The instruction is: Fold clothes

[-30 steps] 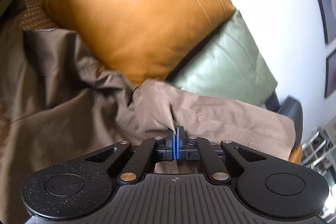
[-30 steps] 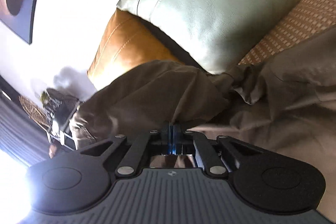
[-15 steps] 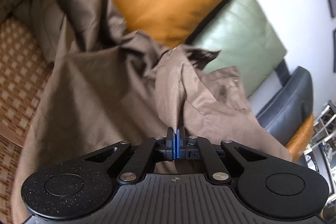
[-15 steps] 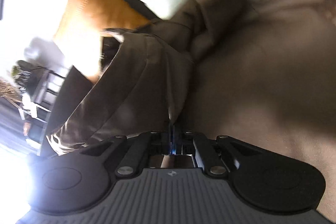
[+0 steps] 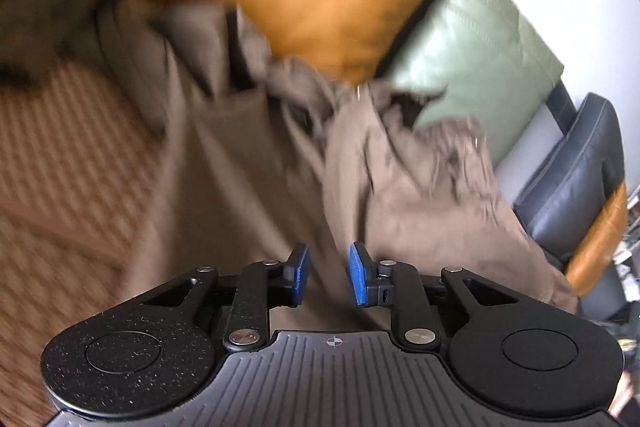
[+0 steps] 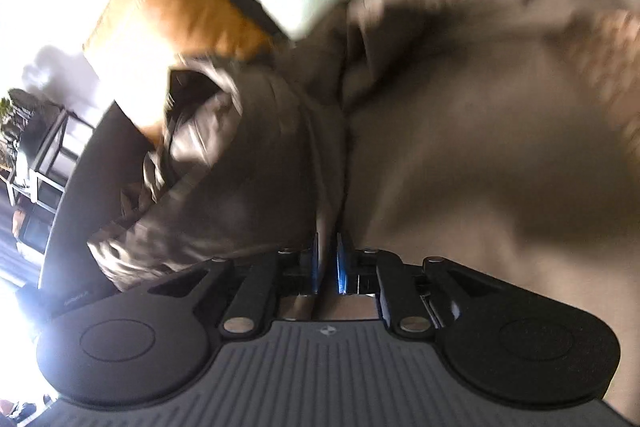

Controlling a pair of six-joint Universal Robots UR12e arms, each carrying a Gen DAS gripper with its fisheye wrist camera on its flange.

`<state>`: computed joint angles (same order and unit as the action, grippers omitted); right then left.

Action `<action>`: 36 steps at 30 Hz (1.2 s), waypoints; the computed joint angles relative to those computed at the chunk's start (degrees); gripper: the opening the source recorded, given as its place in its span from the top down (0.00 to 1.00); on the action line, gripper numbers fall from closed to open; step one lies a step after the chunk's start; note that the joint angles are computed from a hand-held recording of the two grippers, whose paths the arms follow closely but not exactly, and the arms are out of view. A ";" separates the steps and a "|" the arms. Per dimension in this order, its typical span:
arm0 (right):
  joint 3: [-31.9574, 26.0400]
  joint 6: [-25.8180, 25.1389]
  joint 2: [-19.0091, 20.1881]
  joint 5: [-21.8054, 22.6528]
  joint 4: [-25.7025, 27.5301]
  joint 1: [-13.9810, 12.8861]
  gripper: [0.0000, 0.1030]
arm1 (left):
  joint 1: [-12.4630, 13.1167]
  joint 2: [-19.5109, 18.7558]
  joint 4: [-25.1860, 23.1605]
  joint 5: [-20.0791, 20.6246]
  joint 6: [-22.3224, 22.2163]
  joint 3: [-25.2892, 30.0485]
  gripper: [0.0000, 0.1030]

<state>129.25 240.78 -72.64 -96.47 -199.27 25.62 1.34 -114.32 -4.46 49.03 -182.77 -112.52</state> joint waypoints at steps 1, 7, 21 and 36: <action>-0.14 -1.30 -0.51 -1.94 -0.90 0.37 0.88 | -0.10 -0.21 0.98 0.66 -0.78 0.78 0.62; -5.76 -13.55 -1.65 -7.12 2.57 -0.31 0.60 | -1.80 -2.85 -0.44 4.05 -3.94 7.76 0.40; -10.34 6.68 4.23 7.99 6.30 -11.26 0.49 | -5.07 -12.87 -10.15 6.14 -13.62 21.43 0.30; -12.46 2.49 7.15 8.54 6.57 -11.85 0.90 | -5.62 -16.60 2.47 8.11 -23.65 23.09 1.00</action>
<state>116.79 243.27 -65.49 -87.93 -192.70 13.77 -4.28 -130.92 -1.98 57.14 -206.43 -89.43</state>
